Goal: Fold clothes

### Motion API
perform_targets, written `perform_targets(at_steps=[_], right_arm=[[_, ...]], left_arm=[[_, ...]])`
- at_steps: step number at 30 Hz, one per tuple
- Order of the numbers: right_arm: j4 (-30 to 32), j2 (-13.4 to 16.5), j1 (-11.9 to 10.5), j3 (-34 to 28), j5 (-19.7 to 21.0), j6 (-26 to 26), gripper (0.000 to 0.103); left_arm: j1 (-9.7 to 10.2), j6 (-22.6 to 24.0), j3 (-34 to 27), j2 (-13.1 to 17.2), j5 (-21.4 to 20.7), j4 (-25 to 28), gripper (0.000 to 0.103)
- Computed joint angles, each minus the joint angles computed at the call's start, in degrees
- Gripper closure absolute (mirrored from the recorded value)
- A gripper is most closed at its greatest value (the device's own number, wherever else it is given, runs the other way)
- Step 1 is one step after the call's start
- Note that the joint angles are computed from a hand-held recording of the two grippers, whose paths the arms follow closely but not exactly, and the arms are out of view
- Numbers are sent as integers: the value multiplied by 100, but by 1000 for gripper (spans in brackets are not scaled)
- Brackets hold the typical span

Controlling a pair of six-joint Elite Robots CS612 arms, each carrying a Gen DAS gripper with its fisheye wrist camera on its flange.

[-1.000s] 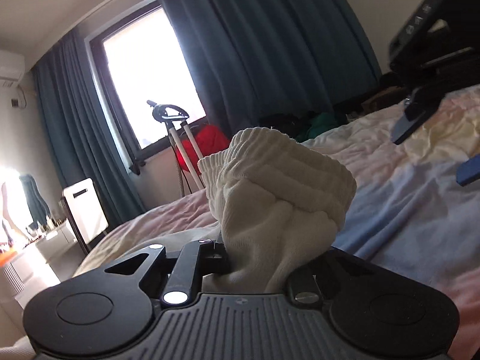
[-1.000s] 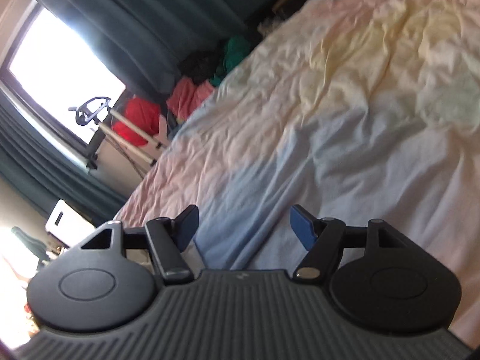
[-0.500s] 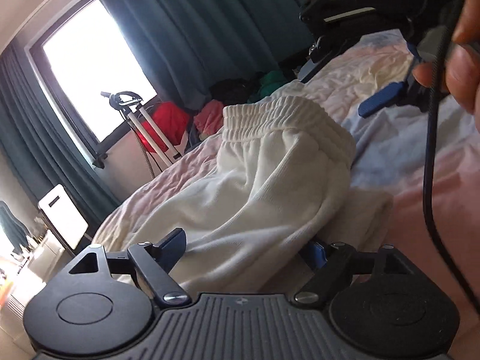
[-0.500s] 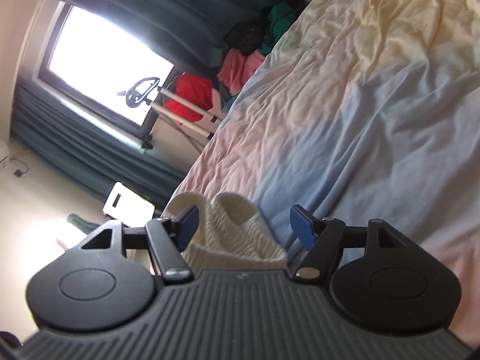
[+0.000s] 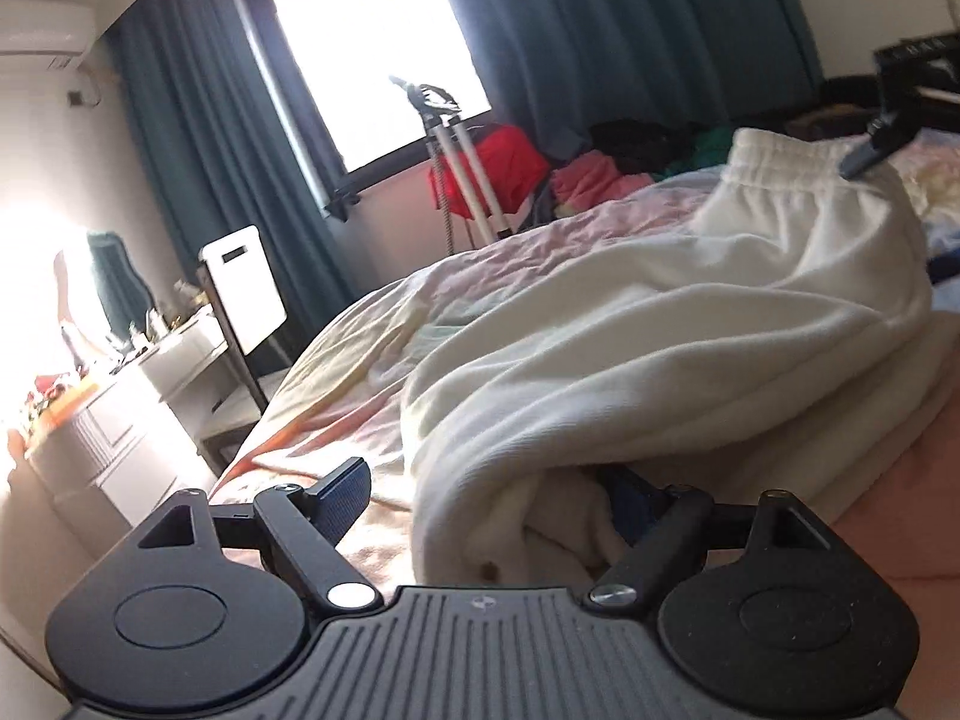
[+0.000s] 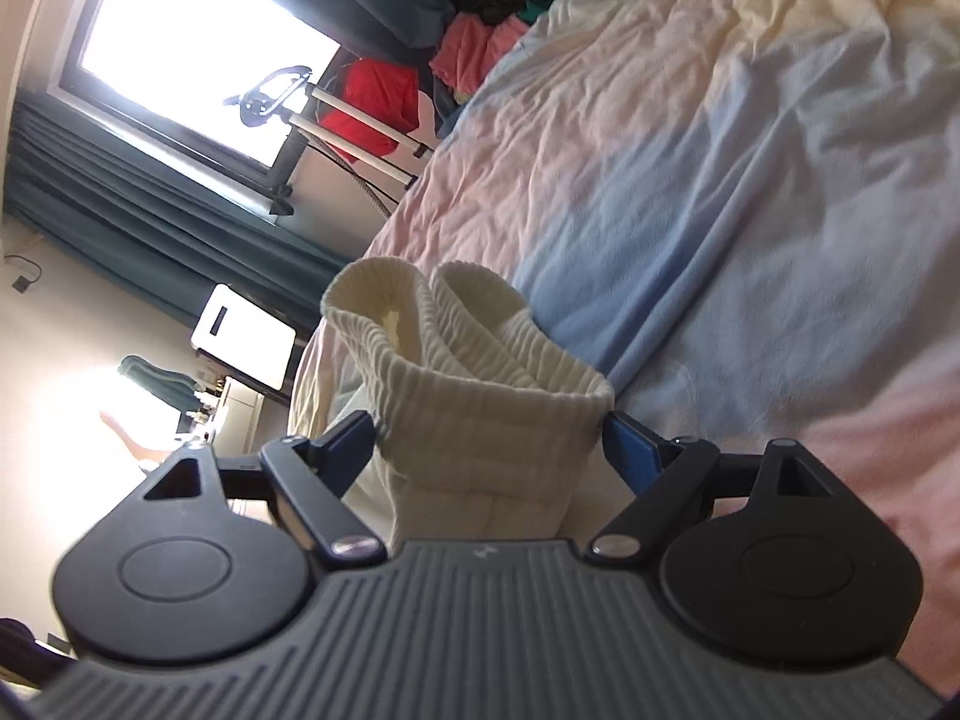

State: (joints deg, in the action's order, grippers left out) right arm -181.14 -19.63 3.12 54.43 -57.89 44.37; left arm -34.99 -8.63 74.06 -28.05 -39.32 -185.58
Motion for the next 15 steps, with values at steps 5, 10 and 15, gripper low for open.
perform_targets(at_steps=[5, 10, 15], right_arm=[[512, 189, 33, -371, 396, -130, 11], [71, 119, 150, -236, -410, -842, 29], [-740, 126, 101, -146, -477, -716, 46]], left_arm=[[40, -453, 98, -111, -48, 96, 14], [-38, -854, 179, -154, 106, 141, 14], [-72, -1594, 327, -238, 196, 110, 14]])
